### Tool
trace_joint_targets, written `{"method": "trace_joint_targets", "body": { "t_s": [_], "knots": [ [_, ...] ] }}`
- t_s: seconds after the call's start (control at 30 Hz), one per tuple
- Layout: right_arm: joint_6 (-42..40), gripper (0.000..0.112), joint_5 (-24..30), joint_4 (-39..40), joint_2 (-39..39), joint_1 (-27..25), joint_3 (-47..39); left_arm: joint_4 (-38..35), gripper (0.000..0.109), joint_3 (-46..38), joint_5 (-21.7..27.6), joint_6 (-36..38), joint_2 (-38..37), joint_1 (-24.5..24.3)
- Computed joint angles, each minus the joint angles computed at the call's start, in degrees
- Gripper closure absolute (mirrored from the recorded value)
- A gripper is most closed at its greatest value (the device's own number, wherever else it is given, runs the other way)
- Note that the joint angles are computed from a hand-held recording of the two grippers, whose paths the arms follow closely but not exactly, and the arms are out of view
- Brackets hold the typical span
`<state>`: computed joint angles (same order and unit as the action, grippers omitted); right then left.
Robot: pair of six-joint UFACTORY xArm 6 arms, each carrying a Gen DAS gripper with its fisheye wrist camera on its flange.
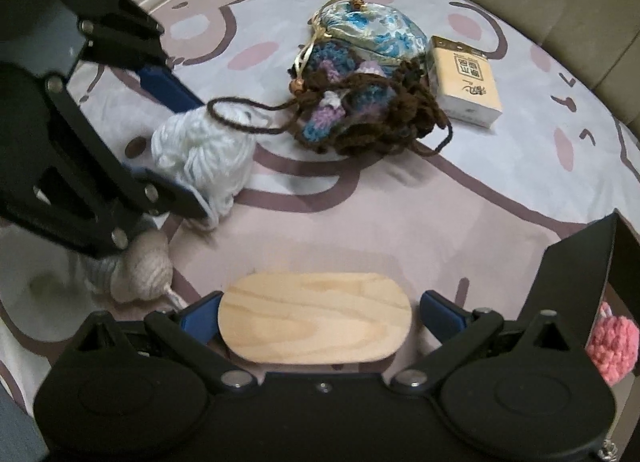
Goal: Organize objects
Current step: 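Grasp the white yarn ball with the left tool while the right tool grasps the wooden oval block, then carry the wooden block over the black box with the right tool while the left tool lifts the yarn ball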
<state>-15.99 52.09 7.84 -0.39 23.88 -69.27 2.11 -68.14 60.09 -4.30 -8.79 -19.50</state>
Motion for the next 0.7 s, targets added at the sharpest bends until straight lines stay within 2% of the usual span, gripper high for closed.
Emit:
{"method": "trace_joint_targets", "body": {
  "t_s": [0.07, 0.17, 0.27, 0.37, 0.53, 0.7],
  "knots": [
    [0.4, 0.009, 0.4, 0.4, 0.5, -0.1, -0.4, -0.1, 0.053, -0.4, 0.4, 0.1, 0.6, 0.1],
    [0.5, 0.01, 0.9, 0.6, 0.8, -0.2, -0.8, -0.7, 0.064, -0.9, 1.0, 0.0, 1.4, 0.2],
    [1.0, 0.012, 0.5, 0.2, 0.9, -0.1, -0.6, -1.3, 0.068, -1.3, 0.8, -0.1, 1.7, 0.4],
    [0.4, 0.019, 0.3, 1.1, 0.6, 0.0, -0.4, -1.8, 0.071, -1.6, 0.9, -0.5, 1.8, 0.4],
    [2.5, 0.019, 1.7, -0.3, 0.8, 0.5, -1.5, -1.0, 0.073, -1.4, 1.6, -0.3, 1.4, -0.1],
    [5.2, 0.019, 0.5, -0.2, -0.2, -0.1, -1.5, -2.4, 0.074, -1.2, 1.8, 0.2, 0.7, 0.0]
  ]
}}
